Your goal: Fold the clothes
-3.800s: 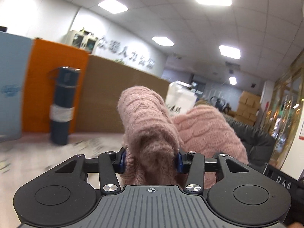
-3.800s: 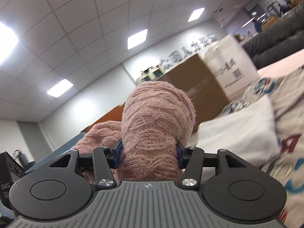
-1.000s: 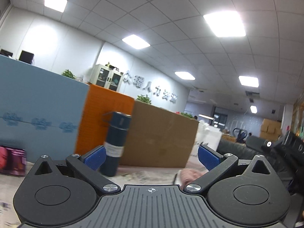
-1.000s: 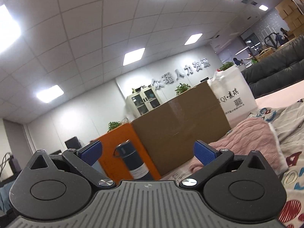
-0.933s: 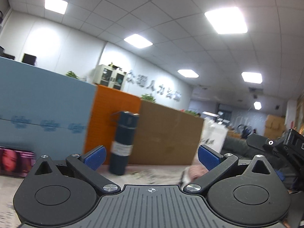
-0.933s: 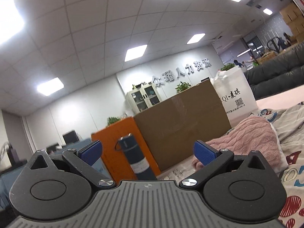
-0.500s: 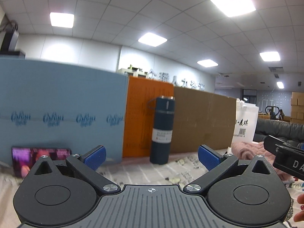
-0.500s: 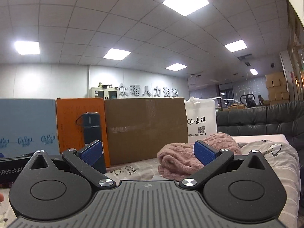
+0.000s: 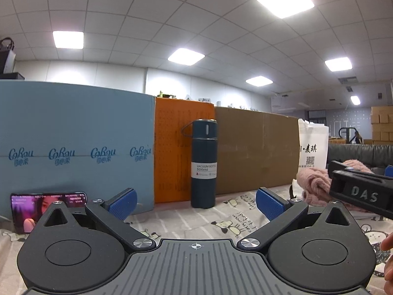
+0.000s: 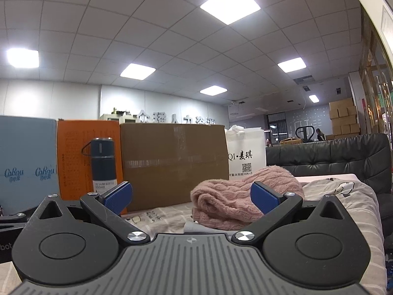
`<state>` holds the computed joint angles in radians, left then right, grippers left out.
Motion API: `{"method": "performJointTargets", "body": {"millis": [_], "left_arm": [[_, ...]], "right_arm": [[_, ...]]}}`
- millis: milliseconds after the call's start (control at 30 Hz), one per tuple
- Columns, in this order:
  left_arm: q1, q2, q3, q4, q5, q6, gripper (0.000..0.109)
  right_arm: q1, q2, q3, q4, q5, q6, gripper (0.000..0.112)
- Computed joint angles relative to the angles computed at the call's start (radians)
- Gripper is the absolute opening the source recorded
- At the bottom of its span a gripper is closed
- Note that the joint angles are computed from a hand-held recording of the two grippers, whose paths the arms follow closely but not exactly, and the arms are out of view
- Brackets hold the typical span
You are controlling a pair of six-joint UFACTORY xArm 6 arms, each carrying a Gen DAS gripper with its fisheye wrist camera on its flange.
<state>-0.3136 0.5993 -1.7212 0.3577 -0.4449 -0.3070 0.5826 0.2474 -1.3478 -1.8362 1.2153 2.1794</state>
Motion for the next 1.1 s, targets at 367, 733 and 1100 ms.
{"method": "performJointTargets", "body": {"millis": [367, 733, 1100], "left_arm": [[0.016, 0.02, -0.046, 0.098, 0.026, -0.095, 0.103], [0.027, 0.021, -0.054, 0.155, 0.028, -0.148, 0.103], [0.034, 0.026, -0.071, 0.21, 0.031, -0.194, 0.103]], "right_arm": [[-0.026, 0.005, -0.021, 0.07, -0.045, -0.018, 0.103], [-0.028, -0.006, -0.004, 0.06, -0.051, -0.003, 0.103], [-0.028, -0.005, -0.005, 0.056, -0.052, 0.0, 0.103]]}}
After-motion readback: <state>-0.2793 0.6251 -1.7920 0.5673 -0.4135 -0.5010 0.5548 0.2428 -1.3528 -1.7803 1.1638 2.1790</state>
